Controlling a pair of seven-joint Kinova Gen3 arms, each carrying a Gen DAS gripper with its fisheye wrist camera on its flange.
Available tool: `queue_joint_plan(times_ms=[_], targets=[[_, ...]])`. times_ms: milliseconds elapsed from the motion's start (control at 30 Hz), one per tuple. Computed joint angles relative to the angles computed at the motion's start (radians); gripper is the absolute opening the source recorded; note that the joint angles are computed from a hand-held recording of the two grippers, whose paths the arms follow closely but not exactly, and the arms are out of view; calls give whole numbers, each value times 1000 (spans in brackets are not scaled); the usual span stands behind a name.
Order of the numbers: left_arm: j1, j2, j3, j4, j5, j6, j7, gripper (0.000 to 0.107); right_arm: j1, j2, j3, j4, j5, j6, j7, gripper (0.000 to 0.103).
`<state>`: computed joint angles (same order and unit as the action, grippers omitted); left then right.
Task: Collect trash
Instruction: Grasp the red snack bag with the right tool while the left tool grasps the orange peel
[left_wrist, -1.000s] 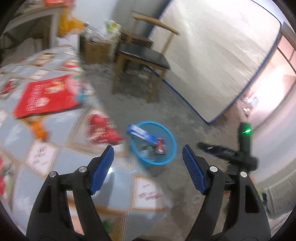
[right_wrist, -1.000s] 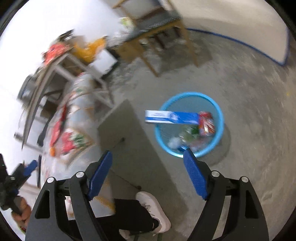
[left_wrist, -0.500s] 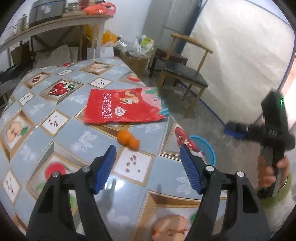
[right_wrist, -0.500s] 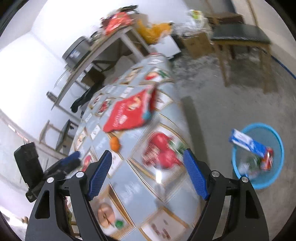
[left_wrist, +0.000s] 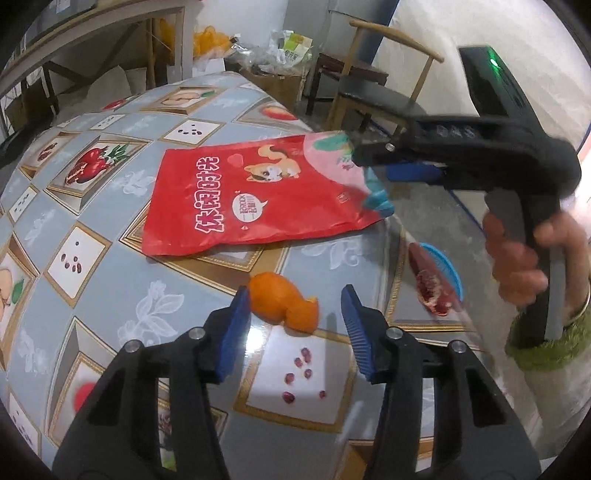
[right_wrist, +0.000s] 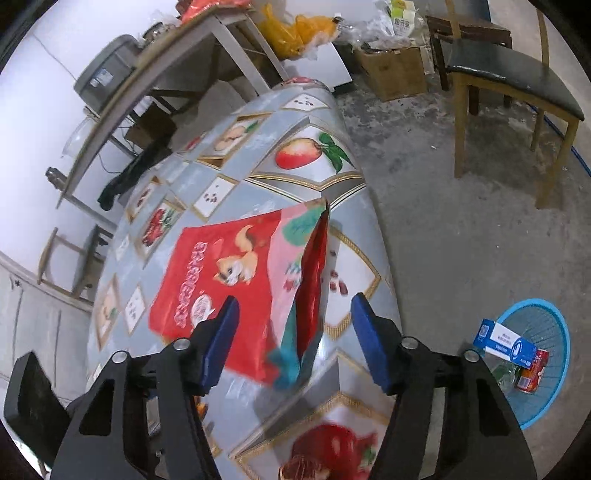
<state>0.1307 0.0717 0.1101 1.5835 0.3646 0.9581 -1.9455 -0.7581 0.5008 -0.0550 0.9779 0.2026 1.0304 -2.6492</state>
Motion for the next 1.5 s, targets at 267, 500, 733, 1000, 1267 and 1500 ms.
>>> queue_joint_plan(times_ms=[267,500,733,1000,1267,1500], targets=[[14,14,7,7,-48,-25,14,38,1,63,10,-67,-3,37,19,50],[24,19,10,3,-64,-33,36,33,-25,73,31,-86,31,67,20,41],[25,23,13,-2,-58,-26,34,19,-28,60,34,-63,45,62,3,25],[22,27,11,-8,-48,-17,49,14,2,2,13,57,18,-60,-50,13],[14,17,5,0,-39,-13,56,13,48,-66,-13,206,-45,-239,-93,7],[0,-8,-4,10,-26,-8,56,13,40,-109,-10,265,-30,-304,-144,6]])
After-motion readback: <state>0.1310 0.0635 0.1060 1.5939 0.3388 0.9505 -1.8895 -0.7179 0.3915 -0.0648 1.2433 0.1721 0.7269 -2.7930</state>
